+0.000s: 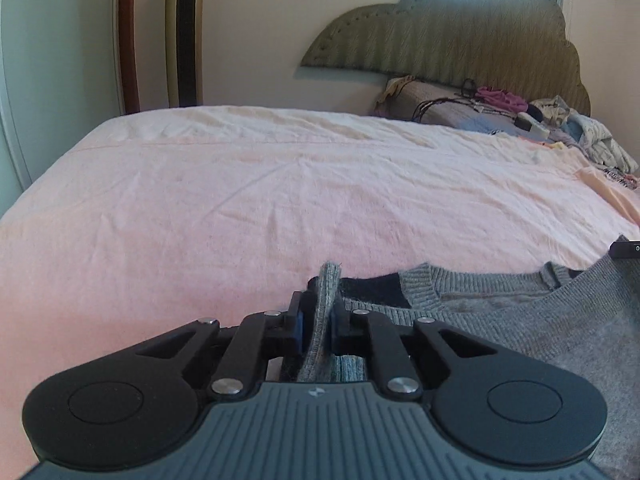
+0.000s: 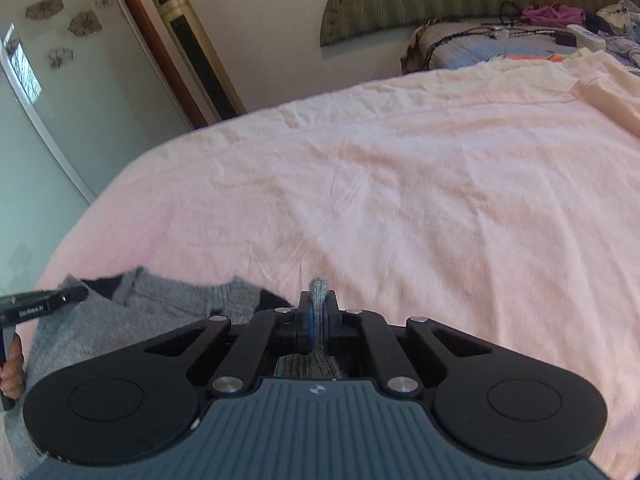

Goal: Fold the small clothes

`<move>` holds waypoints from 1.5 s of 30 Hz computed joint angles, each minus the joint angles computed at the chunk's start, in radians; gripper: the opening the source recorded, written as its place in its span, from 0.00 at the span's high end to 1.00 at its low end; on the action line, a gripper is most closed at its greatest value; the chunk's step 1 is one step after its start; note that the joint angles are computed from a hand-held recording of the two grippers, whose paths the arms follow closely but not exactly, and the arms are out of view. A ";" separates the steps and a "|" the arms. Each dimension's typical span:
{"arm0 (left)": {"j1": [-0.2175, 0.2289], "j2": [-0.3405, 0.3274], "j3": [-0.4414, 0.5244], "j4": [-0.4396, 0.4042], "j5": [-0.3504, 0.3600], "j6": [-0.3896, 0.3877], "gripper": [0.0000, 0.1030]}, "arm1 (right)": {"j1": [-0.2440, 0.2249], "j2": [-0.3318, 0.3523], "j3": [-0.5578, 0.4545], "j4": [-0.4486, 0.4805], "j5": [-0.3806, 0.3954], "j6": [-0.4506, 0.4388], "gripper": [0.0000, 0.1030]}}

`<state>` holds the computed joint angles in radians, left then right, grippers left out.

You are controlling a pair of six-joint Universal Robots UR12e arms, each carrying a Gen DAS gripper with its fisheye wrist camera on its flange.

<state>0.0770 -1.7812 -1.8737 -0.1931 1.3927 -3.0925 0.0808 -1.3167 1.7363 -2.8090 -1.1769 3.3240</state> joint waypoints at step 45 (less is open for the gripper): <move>-0.049 -0.046 0.009 0.093 0.180 0.213 0.92 | -0.002 0.027 0.012 -0.028 -0.038 0.049 0.59</move>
<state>0.0275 -1.8276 -1.8649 -0.1002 1.5730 -2.8792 0.0785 -1.2896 1.7486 -2.8366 -1.2146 3.3730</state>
